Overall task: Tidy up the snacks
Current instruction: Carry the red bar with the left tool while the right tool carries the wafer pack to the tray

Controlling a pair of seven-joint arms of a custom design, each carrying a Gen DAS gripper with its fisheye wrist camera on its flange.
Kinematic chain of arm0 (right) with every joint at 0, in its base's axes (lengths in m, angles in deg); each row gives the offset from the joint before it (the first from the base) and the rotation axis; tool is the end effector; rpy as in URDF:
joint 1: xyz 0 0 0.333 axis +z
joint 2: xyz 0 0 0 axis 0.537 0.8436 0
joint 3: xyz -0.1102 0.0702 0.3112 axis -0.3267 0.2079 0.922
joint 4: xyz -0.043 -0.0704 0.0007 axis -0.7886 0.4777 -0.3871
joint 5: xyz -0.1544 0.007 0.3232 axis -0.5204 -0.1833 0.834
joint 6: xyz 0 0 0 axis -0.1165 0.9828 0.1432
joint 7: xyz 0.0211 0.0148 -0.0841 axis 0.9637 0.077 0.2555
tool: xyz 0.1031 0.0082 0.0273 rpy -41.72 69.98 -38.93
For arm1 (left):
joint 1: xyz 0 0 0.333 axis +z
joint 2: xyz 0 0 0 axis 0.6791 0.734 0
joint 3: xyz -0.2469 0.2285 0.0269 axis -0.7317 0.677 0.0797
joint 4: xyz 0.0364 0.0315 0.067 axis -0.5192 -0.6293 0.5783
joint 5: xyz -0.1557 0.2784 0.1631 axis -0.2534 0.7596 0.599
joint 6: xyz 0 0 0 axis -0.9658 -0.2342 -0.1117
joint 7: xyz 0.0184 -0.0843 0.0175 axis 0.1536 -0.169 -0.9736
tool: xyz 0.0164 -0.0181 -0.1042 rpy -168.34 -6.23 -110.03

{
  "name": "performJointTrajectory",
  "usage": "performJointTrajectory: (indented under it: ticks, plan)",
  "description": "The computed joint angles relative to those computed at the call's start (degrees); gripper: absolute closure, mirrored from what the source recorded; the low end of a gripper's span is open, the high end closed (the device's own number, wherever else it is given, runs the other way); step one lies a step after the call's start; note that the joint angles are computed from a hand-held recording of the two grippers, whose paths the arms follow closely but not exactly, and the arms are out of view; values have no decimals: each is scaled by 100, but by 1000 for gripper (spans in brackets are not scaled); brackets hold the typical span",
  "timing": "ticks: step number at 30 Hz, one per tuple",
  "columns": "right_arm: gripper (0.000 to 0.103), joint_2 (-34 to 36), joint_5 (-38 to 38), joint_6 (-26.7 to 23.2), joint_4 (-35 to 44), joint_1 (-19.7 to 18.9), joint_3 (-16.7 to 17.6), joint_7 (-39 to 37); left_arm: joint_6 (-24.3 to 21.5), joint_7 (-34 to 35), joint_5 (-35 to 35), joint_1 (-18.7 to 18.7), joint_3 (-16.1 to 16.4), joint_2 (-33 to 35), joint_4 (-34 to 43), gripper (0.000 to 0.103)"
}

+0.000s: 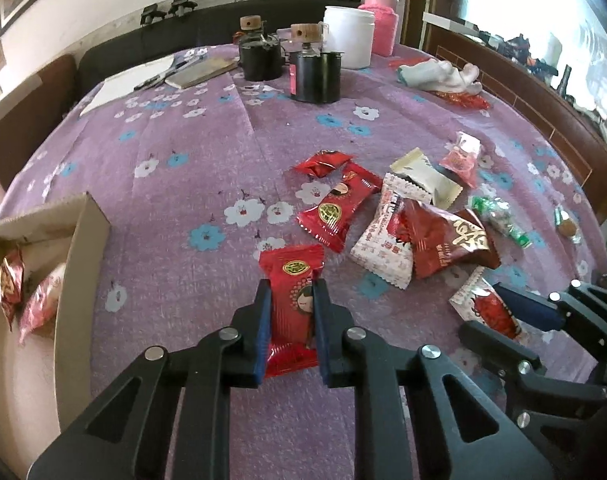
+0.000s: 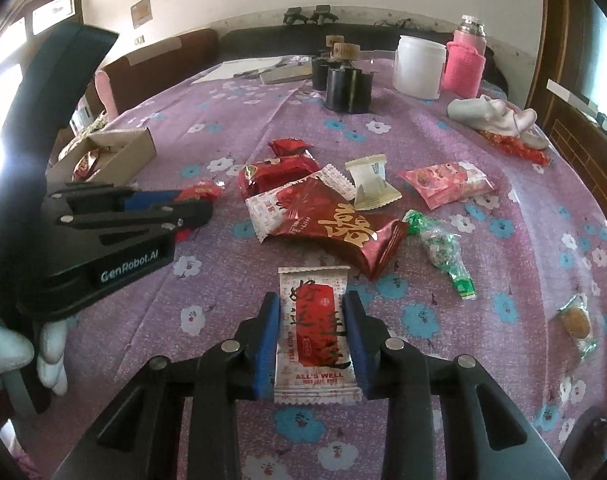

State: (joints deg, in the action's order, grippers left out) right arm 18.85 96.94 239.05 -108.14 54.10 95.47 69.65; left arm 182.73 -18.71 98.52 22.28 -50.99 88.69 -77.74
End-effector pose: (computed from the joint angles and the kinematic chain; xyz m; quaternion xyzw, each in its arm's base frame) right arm 0.4627 0.2079 0.4723 -0.8419 0.4178 -0.1352 0.3136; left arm 0.4509 -0.3266 0.4743 -0.7260 0.6121 -0.2036 0.2383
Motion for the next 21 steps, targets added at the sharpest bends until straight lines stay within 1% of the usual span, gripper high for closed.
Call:
performJointTrajectory:
  ticks: [5,12,18,21]
  plan:
    - [71,-12,436,-109,50,22,-56,-280,410,-316,-72,59,7,-312,-333,87]
    - [71,-15,731,-167,86,19,-67,-467,636,-724,23,116,-98,-996,-748,87]
    - [71,-21,834,-121,83,-7,-63,-434,909,-1184,26,203,-218,-2061,-1509,87]
    - [71,-21,801,-82,69,-22,-56,-325,907,-1253,-121,193,-241,-2730,-1949,87]
